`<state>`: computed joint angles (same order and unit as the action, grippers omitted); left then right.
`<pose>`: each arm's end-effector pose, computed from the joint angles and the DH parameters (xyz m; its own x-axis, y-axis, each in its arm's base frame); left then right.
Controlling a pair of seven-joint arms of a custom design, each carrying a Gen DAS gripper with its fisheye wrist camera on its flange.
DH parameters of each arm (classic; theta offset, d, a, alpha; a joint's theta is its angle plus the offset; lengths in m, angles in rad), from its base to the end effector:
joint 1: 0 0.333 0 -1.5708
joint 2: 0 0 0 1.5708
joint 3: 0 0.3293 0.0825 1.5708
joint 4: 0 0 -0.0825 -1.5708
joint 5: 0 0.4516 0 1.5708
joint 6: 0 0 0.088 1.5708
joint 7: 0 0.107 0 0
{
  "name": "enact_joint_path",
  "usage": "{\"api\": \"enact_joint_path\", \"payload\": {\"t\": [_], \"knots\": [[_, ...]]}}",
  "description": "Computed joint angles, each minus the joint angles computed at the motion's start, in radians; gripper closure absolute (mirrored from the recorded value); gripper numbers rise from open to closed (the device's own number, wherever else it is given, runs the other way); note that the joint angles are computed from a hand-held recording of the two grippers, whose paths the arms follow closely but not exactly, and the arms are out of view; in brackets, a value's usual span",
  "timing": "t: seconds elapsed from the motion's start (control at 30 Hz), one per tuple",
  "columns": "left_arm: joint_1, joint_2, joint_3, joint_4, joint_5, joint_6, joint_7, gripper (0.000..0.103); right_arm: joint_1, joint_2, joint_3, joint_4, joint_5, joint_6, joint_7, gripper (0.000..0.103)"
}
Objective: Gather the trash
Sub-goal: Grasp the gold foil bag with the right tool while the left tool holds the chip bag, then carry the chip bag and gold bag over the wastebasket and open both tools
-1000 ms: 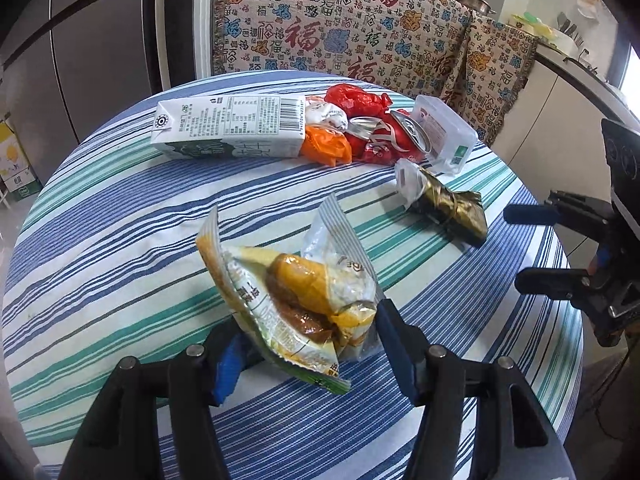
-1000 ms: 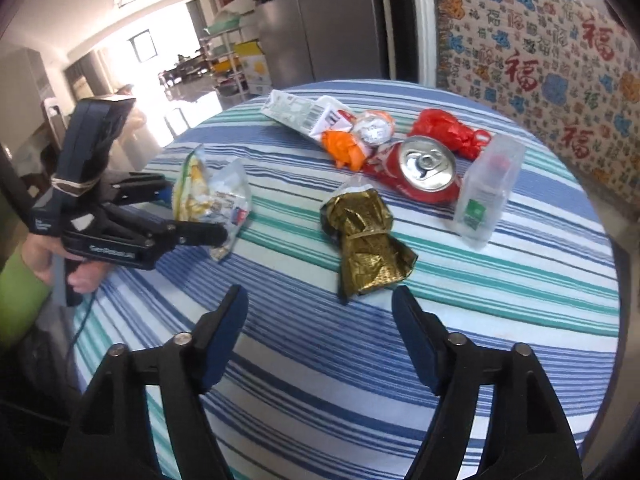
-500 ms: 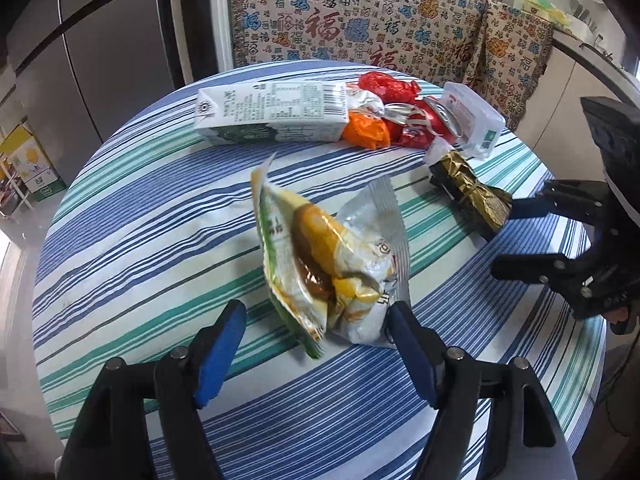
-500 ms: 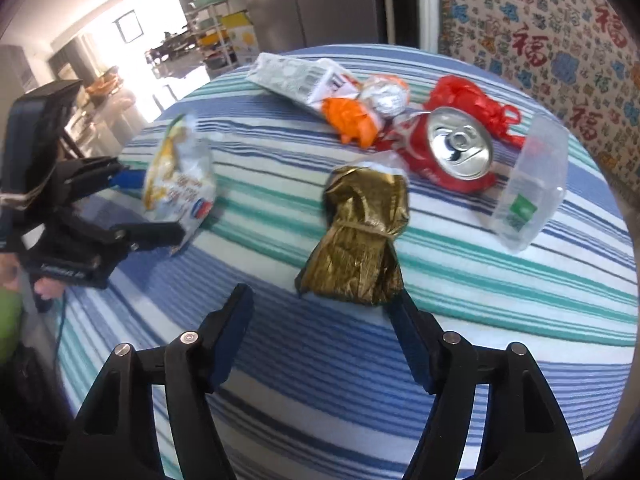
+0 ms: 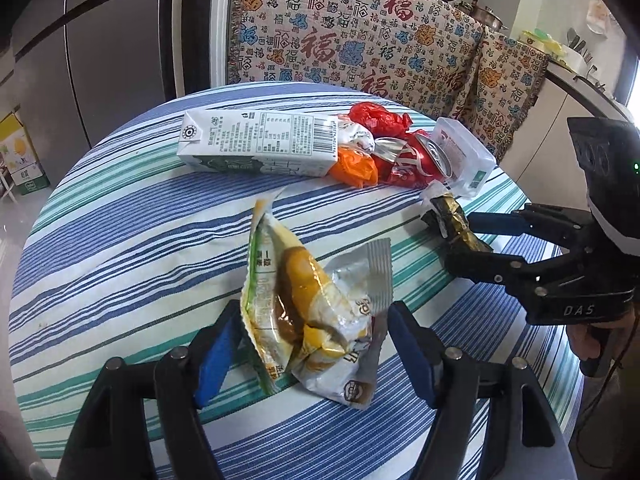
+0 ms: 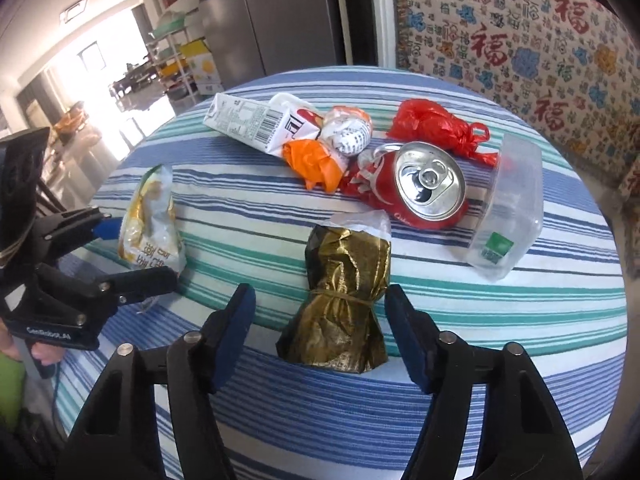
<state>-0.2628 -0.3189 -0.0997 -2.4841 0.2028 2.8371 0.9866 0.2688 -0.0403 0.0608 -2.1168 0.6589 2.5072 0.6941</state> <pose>0.4920 -0.1990 0.4560 -0.0141 -0.9861 0.1658 -0.7885 -0.0910 -0.6083 0.5957 0.1992 0.4569 0.7084 -0.6932 -0.1330 -0.6212 -0.5229 -0.5836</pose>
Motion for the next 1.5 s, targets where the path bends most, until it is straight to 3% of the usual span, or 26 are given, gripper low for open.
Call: {"api": "enact_joint_path", "payload": {"t": [0.03,0.1,0.47,1.5], "knots": [[0.009,0.003,-0.009,0.003,0.013,-0.001,-0.012,0.029,-0.001,0.008,0.002,0.004,-0.030,0.006,0.026,0.063],[0.021,0.004,-0.024,0.005,0.040,-0.002,-0.030,0.044,-0.003,0.006,-0.002,0.004,-0.009,0.000,0.048,0.067],[0.001,-0.016,-0.021,-0.013,0.047,0.042,-0.077,0.072,-0.031,-0.096,-0.036,-0.069,0.064,-0.030,0.029,0.070],[-0.055,0.105,-0.133,0.178,0.154,-0.070,-0.240,0.073,-0.119,-0.230,-0.101,-0.179,0.067,-0.048,0.017,0.070]]}}
